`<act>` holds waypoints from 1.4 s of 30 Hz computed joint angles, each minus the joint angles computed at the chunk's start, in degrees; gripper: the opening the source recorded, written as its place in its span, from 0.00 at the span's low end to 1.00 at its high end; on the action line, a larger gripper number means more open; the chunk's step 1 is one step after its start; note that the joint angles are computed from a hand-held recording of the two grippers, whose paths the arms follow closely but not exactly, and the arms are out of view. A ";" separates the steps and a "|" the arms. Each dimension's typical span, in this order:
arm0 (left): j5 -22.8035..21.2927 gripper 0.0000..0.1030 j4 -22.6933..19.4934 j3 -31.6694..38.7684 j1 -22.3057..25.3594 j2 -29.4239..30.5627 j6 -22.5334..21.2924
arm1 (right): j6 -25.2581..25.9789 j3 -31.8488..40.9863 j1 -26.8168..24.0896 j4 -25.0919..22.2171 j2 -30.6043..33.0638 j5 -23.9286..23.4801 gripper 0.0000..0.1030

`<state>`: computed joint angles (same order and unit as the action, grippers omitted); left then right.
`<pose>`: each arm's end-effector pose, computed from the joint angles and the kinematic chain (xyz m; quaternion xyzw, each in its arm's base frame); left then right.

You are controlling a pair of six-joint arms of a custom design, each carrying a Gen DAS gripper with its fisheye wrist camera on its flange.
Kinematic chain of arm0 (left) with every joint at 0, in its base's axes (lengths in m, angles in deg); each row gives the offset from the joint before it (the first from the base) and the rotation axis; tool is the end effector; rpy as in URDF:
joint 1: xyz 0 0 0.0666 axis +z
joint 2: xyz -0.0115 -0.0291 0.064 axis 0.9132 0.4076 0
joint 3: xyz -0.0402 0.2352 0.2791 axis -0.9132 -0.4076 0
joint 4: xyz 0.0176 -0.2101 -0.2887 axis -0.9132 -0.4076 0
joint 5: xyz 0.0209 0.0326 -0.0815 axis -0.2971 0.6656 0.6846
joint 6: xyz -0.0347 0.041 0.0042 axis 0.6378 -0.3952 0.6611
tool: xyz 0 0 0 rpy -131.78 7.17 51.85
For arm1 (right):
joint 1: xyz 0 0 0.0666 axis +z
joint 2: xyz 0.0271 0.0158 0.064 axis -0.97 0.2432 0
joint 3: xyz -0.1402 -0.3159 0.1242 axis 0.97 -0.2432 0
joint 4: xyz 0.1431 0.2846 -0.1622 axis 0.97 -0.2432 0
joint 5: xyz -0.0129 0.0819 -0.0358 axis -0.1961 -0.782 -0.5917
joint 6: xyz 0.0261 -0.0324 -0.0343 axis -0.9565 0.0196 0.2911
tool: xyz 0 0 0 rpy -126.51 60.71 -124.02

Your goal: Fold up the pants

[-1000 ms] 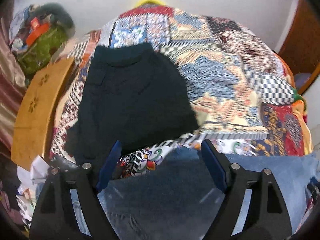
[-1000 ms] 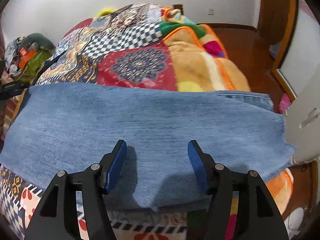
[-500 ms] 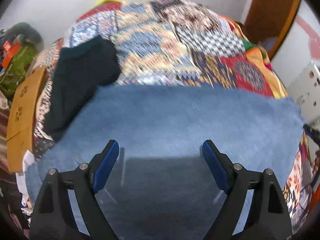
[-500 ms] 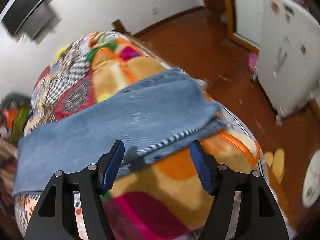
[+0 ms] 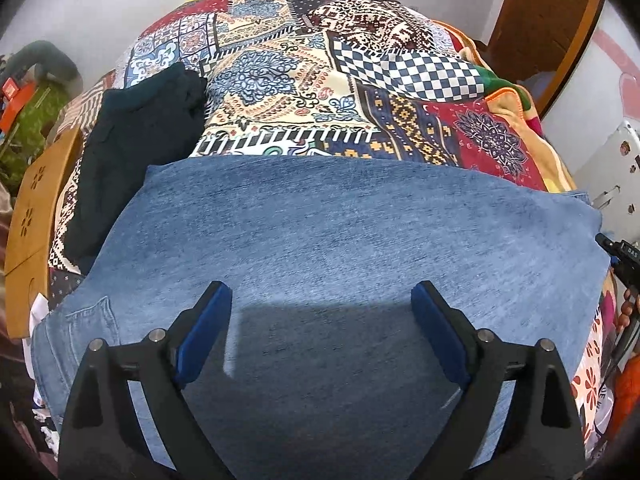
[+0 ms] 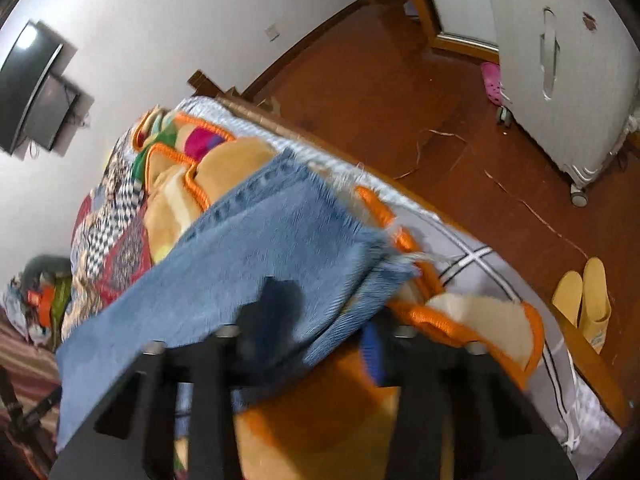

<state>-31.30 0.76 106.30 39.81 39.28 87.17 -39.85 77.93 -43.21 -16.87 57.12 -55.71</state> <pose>0.3682 -0.1767 0.4641 0.1104 0.9694 -0.0176 0.2186 0.3072 0.1871 0.3597 0.3154 0.8788 0.1929 0.3016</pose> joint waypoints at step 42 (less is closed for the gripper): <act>4.70 0.90 5.18 -8.02 14.13 -21.91 -3.76 | 40.67 64.03 21.54 -10.23 37.43 -5.36 0.08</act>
